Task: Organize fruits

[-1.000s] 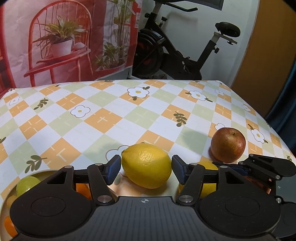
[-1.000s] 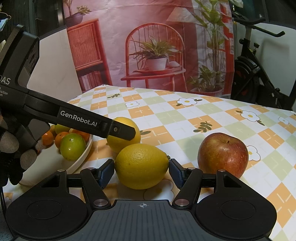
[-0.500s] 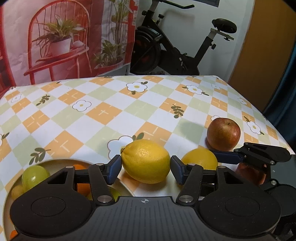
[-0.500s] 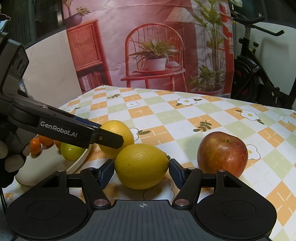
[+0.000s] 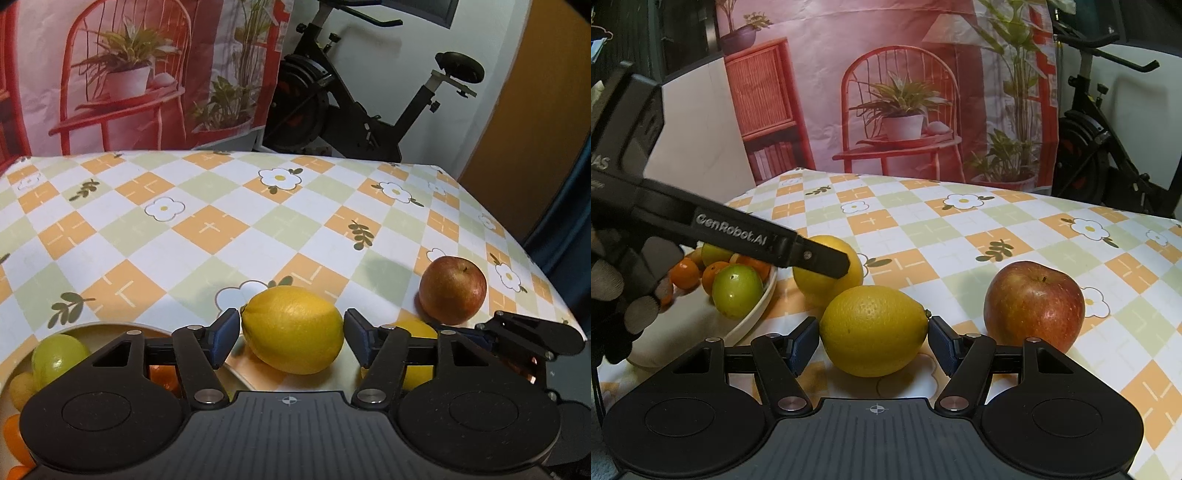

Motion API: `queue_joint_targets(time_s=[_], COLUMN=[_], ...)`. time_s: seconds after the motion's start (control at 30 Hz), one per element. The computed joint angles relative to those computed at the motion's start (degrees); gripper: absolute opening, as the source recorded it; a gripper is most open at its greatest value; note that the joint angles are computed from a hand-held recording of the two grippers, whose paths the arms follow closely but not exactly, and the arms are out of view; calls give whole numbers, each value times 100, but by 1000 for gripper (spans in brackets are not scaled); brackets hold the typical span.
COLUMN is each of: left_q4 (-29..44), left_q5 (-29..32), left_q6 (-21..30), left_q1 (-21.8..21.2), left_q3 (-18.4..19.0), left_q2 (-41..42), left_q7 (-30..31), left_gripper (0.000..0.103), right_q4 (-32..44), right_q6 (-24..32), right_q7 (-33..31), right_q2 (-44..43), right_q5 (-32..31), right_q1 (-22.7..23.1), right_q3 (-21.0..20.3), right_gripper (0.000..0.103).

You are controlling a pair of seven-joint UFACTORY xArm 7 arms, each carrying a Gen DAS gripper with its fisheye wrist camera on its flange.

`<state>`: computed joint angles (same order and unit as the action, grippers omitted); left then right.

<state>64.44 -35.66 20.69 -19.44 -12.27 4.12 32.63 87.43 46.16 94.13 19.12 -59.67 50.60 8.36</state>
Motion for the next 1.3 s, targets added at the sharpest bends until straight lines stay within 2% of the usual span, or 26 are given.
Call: queue_joint_targets(time_s=[0.2, 0.3, 0.47, 0.7, 1.3], left_q4=[114, 130, 44, -111, -246], left_q5=[-162, -388, -334, -130, -397], left_q6=[155, 144, 77, 104, 11], left_q1=[36, 67, 32, 5, -52], left_q3=[-32, -69, -65, 23, 71], left_q2=[108, 129, 67, -99, -184], left_q7=[137, 313, 344, 19, 310], left_gripper=[69, 64, 64, 64, 64], right_q4=[7, 9, -2, -9, -17], right_q6=[20, 25, 40, 35, 24], right_q7=[-6, -24, -11, -11, 47], right_q2=[3, 4, -10, -15, -17], right_q5=[-2, 3, -1, -6, -44], right_q1=[23, 19, 19, 11, 16], right_q3=[-9, -3, 9, 15, 16], right_gripper=[61, 61, 61, 61, 61])
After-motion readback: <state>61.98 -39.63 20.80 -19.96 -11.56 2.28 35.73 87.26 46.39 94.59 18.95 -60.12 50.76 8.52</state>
